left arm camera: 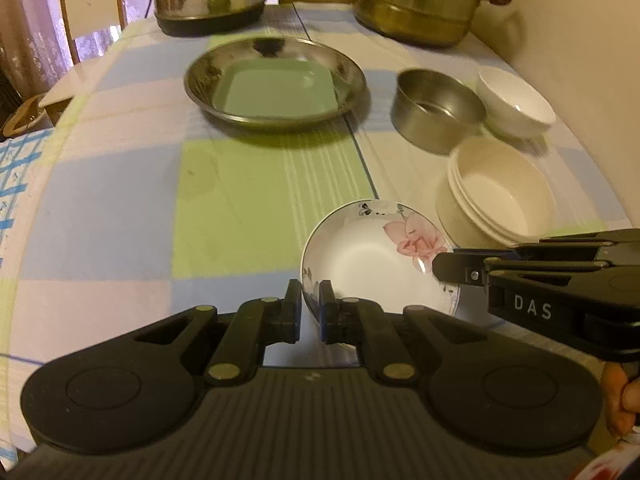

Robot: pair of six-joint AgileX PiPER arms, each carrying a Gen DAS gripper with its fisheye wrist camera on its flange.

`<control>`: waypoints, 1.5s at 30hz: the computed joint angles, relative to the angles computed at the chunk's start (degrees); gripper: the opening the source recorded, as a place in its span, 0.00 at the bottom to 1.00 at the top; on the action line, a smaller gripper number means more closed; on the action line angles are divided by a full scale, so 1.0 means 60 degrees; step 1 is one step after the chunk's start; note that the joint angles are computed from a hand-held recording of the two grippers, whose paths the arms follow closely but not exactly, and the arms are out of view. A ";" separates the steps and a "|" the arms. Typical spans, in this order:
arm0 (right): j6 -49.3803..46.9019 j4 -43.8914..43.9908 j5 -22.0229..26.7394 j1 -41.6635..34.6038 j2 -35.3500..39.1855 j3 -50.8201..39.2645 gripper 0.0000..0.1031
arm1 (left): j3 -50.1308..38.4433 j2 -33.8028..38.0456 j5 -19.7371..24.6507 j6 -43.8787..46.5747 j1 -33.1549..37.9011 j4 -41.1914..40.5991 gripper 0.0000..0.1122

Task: Organize plates and bowls
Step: 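Carry the floral saucer and lower it onto the green plate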

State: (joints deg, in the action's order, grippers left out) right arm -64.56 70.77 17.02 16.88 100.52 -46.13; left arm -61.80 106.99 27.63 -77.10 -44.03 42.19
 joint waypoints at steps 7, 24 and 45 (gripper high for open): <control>0.1760 -0.1418 0.0073 0.0346 0.0615 -0.1396 0.06 | -0.0432 -0.0015 -0.0034 0.1113 0.0831 -0.0256 0.07; 0.7429 -0.6257 0.0890 0.0520 0.3328 -0.6524 0.06 | -0.3757 0.1923 -0.0583 0.6013 0.3182 -0.2719 0.07; 1.1426 -0.9522 0.3429 0.0549 0.7105 -1.2578 0.06 | -0.9044 0.5438 0.1248 1.0567 0.4450 -0.6269 0.07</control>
State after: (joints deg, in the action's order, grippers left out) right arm 3.99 13.64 37.60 20.18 143.15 -121.60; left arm -116.06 139.62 35.12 -13.69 -17.33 4.58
